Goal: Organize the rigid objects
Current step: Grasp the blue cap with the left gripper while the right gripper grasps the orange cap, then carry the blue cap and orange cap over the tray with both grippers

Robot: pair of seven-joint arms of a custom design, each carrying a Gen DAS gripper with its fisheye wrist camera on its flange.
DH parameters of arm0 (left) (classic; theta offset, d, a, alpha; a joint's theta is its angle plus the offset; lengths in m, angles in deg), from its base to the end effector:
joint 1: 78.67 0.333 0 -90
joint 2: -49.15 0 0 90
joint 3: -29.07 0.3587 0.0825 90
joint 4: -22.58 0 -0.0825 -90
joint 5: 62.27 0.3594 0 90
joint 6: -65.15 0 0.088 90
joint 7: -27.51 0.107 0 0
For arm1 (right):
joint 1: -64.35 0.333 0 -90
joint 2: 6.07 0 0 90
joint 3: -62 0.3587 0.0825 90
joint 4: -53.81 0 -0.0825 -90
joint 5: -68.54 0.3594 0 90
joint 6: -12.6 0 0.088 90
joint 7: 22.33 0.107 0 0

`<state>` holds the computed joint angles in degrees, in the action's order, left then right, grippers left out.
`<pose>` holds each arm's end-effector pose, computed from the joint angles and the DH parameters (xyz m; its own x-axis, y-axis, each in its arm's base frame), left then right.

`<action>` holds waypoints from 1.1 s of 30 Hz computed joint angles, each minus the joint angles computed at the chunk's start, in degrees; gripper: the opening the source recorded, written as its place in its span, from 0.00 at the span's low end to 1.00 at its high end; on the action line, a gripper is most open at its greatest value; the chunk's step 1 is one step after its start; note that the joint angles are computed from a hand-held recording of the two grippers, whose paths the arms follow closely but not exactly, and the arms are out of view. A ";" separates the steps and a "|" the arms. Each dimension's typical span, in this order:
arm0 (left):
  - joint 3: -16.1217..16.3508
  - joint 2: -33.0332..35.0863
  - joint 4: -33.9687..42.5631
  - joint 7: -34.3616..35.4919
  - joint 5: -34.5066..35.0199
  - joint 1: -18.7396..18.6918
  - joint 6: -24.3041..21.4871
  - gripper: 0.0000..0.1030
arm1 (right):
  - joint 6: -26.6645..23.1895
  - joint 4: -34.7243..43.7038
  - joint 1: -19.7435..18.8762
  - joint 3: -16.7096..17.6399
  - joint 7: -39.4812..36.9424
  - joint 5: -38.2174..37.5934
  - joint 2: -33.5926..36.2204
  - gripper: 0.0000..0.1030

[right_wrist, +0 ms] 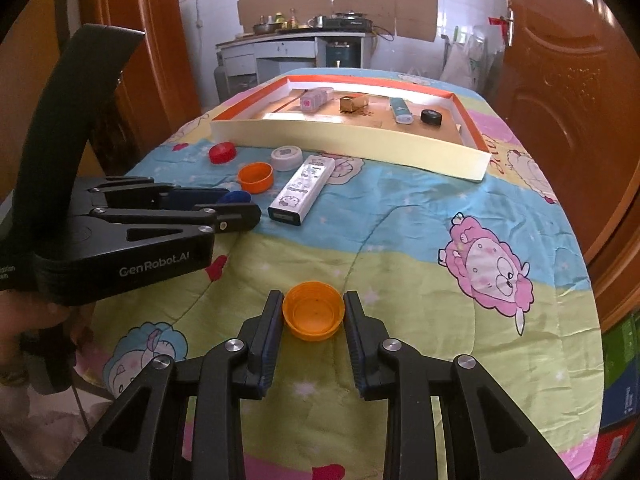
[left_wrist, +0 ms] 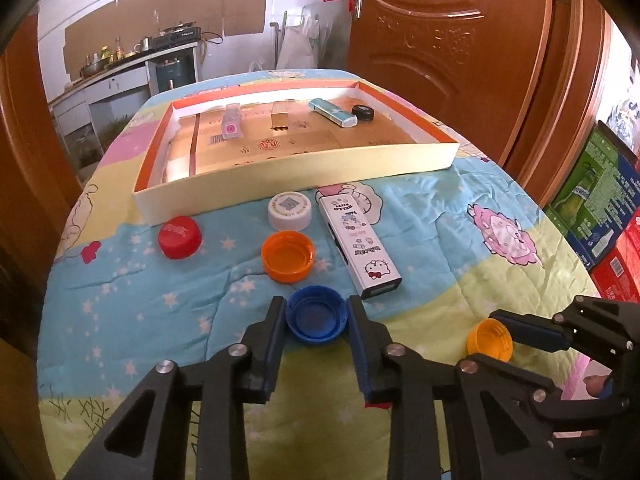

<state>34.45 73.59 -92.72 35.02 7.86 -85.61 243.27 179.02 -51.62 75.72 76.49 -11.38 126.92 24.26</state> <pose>0.6084 -0.1014 0.3371 0.1490 -0.9859 0.0757 -0.7534 -0.1628 -0.6371 0.6352 0.2248 0.3366 0.7390 -0.6726 -0.0392 -0.5196 -0.5319 -0.6687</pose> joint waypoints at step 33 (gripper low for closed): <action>-6.04 -7.04 0.30 -21.64 18.82 7.75 -3.07 0.30 | 0.38 8.84 0.38 0.18 0.90 1.36 1.03 0.30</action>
<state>28.41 66.54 -92.42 13.38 26.68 -77.85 240.20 179.40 -42.78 76.11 76.67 -10.47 128.28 25.29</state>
